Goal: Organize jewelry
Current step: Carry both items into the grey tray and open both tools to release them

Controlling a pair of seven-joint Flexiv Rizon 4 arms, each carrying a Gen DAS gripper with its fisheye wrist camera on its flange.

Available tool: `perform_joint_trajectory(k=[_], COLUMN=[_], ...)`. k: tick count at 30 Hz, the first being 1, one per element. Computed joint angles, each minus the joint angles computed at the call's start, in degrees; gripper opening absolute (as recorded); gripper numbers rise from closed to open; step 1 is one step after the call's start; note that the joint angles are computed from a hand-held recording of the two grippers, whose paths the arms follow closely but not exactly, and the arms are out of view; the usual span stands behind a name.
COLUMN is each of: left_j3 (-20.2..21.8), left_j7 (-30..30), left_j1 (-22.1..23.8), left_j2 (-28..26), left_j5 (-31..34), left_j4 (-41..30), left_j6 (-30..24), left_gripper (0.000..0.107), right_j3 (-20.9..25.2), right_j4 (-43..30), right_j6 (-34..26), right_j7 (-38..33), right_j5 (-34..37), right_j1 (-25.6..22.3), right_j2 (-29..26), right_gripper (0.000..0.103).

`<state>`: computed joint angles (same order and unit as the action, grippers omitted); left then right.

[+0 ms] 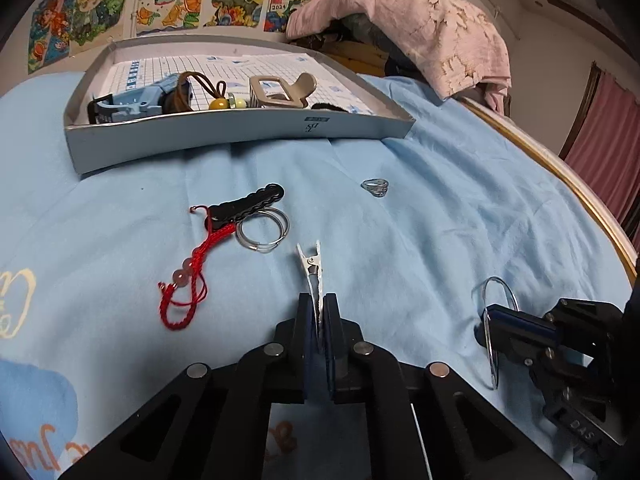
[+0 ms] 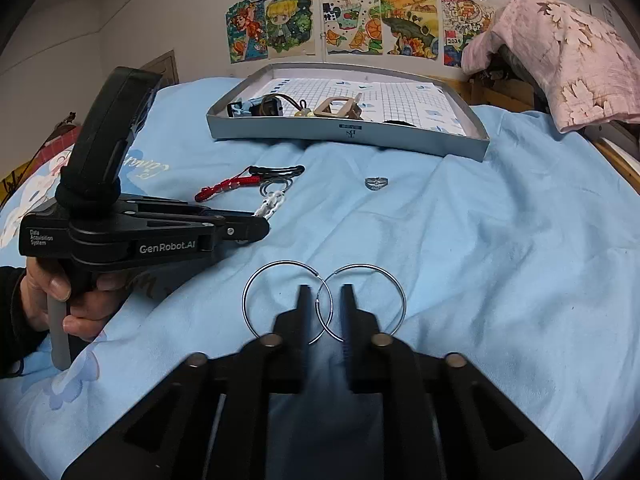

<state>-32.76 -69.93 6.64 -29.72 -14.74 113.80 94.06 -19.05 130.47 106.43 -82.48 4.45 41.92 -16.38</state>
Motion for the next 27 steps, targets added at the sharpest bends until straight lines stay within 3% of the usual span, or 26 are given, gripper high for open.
perform_joint_trajectory(k=[4, 9, 13, 18, 21, 27], left_j3=[-5.9, -9.5, -10.5, -4.7, -2.0, 12.0], left_j7=[-0.4, -3.0, -4.3, -4.4, -3.1, -2.4], left_j1=[5.3, 9.0, 10.4, 6.3, 4.7, -6.8], left_j2=[-0.7, 0.1, 1.6, 4.0, 4.2, 0.7], left_j5=[1.3, 4.7, 6.4, 6.1, 4.5, 0.5], left_j4=[2.4, 3.6, 2.9, -0.1, -3.4, -15.6], left_j6=[2.6, 4.2, 3.8, 3.0, 1.7, -2.8], left_gripper=[0.005, 0.005, 0.005, 0.005, 0.005, 0.005], right_j3=[-0.2, 1.5, 8.9, 14.5, 13.1, 11.2], right_j4=[0.3, 0.4, -1.2, -5.7, -8.9, -21.1], right_j6=[1.5, 4.4, 4.3, 2.6, 2.3, -0.6], right_j7=[-1.2, -4.1, -4.0, -1.9, -2.2, -0.2], right_j5=[0.6, 3.6, 2.7, -1.5, -3.1, -7.3], right_j1=[0.6, 0.0, -7.6, -15.6, -15.5, -16.6], right_j2=[-0.1, 0.6, 1.5, 0.5, -0.7, -7.1], right_gripper=[0.004, 0.003, 0.003, 0.002, 0.002, 0.002])
